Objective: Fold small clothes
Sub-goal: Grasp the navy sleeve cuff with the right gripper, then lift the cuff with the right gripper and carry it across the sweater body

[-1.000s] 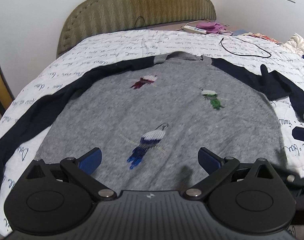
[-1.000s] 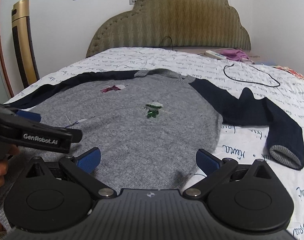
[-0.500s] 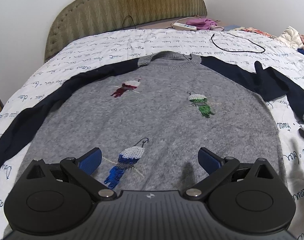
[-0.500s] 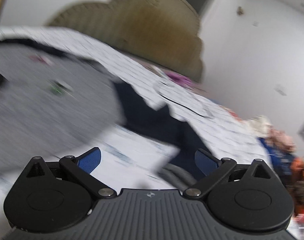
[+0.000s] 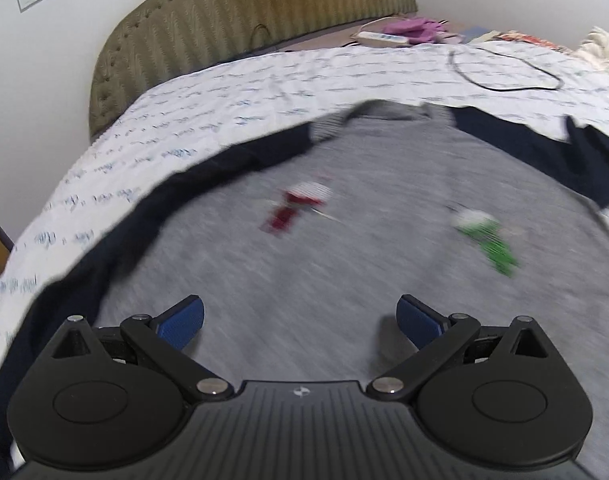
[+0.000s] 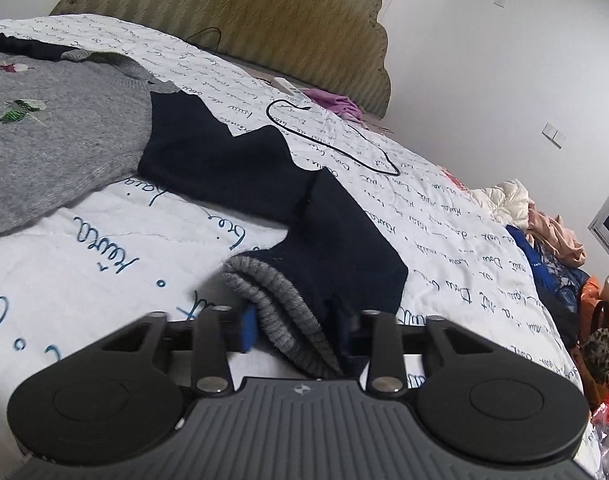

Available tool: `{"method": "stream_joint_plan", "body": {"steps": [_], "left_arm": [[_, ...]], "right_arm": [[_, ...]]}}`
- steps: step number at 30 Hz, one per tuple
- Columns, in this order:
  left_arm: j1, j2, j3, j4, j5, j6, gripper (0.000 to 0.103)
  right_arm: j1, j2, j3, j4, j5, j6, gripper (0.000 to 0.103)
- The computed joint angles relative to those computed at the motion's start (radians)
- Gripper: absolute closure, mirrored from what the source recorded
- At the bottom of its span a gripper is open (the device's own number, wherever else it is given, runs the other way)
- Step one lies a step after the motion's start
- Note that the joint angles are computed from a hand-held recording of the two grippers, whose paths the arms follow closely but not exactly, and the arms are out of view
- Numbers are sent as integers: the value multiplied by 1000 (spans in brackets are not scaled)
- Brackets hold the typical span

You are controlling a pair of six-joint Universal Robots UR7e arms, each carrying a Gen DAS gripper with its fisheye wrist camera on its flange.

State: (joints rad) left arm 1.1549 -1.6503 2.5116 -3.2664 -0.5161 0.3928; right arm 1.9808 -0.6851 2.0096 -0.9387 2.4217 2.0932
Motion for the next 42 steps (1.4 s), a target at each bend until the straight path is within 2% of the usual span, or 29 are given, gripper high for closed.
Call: {"method": "stream_joint_plan", "body": {"steps": [2,4,7,8,11,15,17,19,21,23,25,27,29,32,39,42], "left_arm": [[62,93,-79,-106,-3,122,0],[123,171,-169,-149,-4,188,0],[205,249,-303,-158,-73,245,0],[222,273,-345,-166,-92,257,0],[245,385,-477,-291,-73,381,0],[286,533,-671,-426,-49,552,0],[301,567,-744,-428,-59,540,0],[310,589,-805,-363,-38,480,0],[317,600,-844,-295,-29,417,0],[315,627,-873,-302,0,425,0],[307,650,-896,-366,13,499,0],[293,678,-915,-487,38,637,0],[278,668,-894,-571,39,717,0],[251,587,-767,-589,3,697,0],[168,312,-377,-457,-46,502,0],[145,223,-264,-437,-50,468,0]], "right_arm": [[3,0,-6,3,2,-2,86],[-1,-3,-13,21,-6,17,89],[-7,-17,-22,77,-22,70,91],[-9,-23,-26,102,-28,95,91],[-21,-53,-40,216,-65,217,91],[-63,-134,-44,405,-207,474,91],[-95,-186,-37,479,-312,594,91],[-129,-231,-39,547,-417,697,92],[-156,-269,-46,589,-497,767,92],[-178,-306,-50,604,-563,825,92],[-194,-343,-46,593,-613,882,92],[-205,-378,-40,576,-647,928,91],[-210,-404,-32,564,-672,975,91],[-210,-417,-30,574,-758,1031,91],[-170,-336,-119,655,-959,1113,91],[-142,-281,-175,699,-1007,1140,91]]}}
